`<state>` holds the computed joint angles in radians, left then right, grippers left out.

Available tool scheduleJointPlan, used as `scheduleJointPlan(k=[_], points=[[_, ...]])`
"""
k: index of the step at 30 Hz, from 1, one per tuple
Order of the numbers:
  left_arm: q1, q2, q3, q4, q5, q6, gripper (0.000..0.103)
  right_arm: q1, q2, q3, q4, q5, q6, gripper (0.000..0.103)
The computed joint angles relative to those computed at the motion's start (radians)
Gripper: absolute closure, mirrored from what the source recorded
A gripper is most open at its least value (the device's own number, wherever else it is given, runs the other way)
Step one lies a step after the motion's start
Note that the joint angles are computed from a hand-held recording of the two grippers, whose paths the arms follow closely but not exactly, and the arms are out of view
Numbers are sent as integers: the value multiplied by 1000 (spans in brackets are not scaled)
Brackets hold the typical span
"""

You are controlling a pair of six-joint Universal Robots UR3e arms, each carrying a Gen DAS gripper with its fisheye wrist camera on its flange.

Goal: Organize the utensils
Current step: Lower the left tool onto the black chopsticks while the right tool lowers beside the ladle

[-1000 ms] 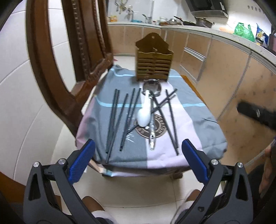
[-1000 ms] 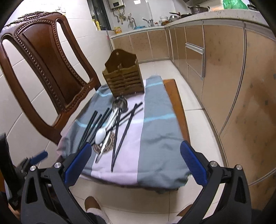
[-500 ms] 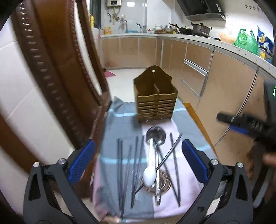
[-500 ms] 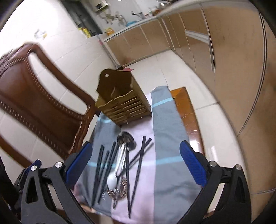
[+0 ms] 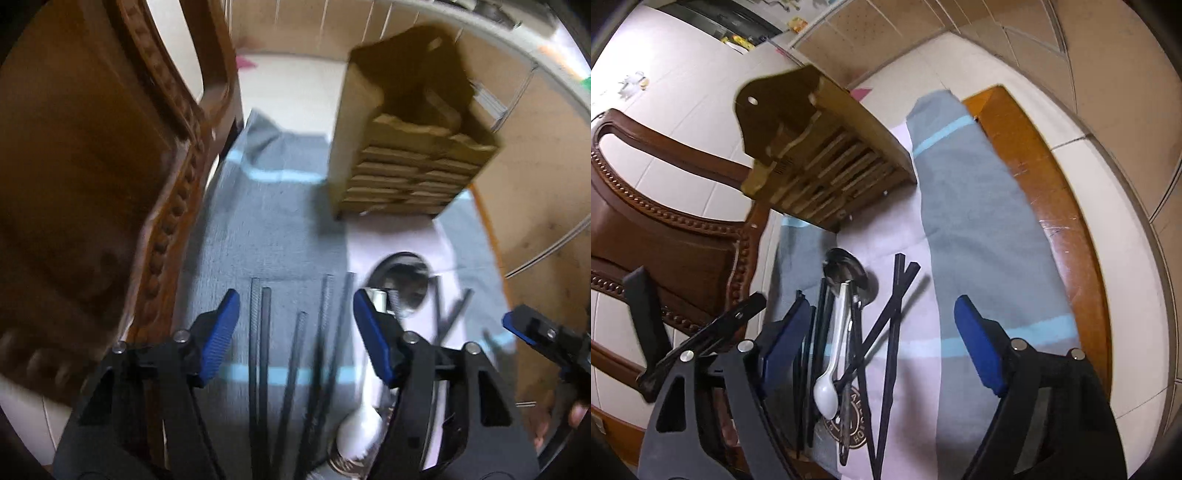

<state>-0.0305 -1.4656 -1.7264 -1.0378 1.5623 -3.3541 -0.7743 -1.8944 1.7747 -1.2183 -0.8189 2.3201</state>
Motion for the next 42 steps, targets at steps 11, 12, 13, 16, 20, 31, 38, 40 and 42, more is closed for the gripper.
scheduleJointPlan(k=[11,12,13,16,20,31,38,40,42], points=[[26,-242,105,4,3,59,59,145,141,43,-240,-33,181,39],[32,-243,105,5,-7,62,59,150,140,48,-252,-33,191,41],[40,-242,103,7,-19,65,61,152,138,50,-255,-33,198,42],[33,-234,118,-23,1,60,64,160,138,59,-276,-31,223,47],[28,-188,124,-38,5,45,56,167,141,61,-287,-31,236,51],[-61,-226,173,-54,-29,18,57,186,142,55,-289,-32,244,62],[-77,-285,170,-17,-34,3,65,206,143,71,-328,-29,263,77],[-90,-297,174,-9,-9,-6,68,205,146,76,-333,-27,260,84],[-84,-293,169,-1,-14,-16,72,202,147,81,-340,-24,259,85]])
